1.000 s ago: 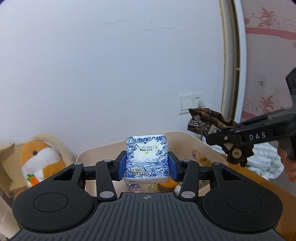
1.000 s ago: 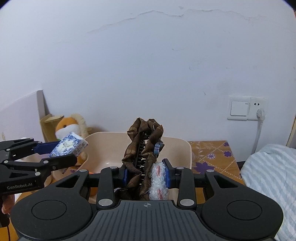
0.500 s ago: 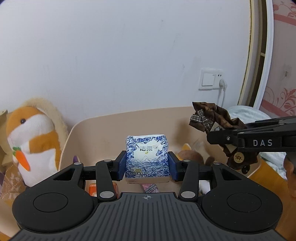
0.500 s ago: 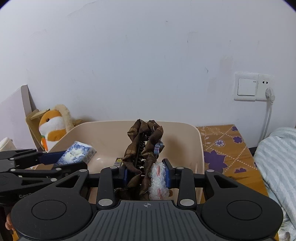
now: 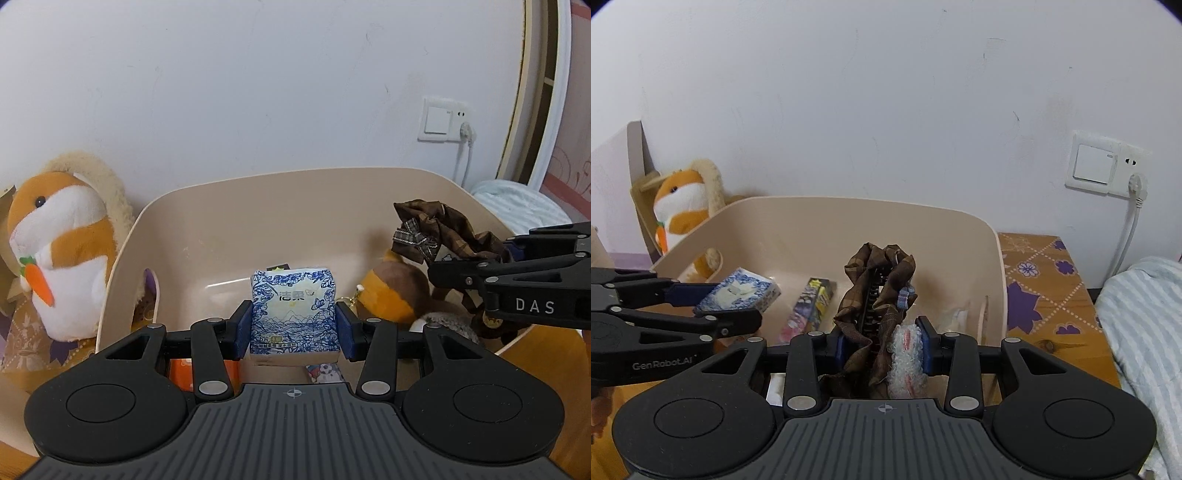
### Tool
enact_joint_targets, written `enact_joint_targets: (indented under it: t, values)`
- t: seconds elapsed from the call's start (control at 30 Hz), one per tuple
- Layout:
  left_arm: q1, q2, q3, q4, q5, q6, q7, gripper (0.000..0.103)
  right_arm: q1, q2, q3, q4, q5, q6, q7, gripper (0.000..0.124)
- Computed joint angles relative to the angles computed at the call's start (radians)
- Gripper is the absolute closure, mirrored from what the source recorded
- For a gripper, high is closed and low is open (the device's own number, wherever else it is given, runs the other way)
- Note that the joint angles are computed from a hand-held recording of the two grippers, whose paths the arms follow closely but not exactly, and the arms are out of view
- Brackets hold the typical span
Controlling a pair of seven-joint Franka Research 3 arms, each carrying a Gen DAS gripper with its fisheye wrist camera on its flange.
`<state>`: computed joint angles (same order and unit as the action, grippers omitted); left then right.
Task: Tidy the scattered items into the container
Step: 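Open both tools to drop the tissue pack and fabric into the basket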
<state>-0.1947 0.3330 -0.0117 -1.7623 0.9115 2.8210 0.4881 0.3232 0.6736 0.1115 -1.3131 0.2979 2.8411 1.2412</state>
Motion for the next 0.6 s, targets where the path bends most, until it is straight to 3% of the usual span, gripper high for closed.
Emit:
enact_joint_targets:
  t: [0.1, 0.23, 0.27, 0.37, 0.5, 0.6]
  values:
    - [-0.003, 0.004, -0.003, 0.006, -0.010, -0.027, 0.007, 0.056, 0.006, -0.003, -0.010, -0.004, -0.012, -0.001, -0.002, 0.089]
    - [-0.004, 0.004, -0.004, 0.007, -0.014, -0.048, -0.001, 0.054, -0.018, -0.015, 0.022, -0.028, 0.003, 0.012, -0.049, 0.073]
    - [-0.004, 0.000, 0.001, 0.000, -0.002, -0.032, -0.015, 0.048, -0.031, -0.020, 0.040, -0.037, 0.018, 0.016, -0.072, 0.070]
    - [-0.032, -0.020, 0.041, -0.021, 0.121, -0.003, -0.139, 0.030, -0.058, -0.044, 0.075, -0.077, 0.061, 0.039, -0.125, 0.062]
    - [-0.030, -0.054, 0.047, -0.053, 0.273, 0.030, -0.278, 0.025, -0.097, -0.086, 0.131, -0.152, 0.140, 0.105, -0.212, 0.047]
    - [-0.021, -0.097, 0.037, -0.093, 0.399, 0.036, -0.385, 0.021, -0.151, -0.120, 0.204, -0.221, 0.222, 0.166, -0.300, 0.043]
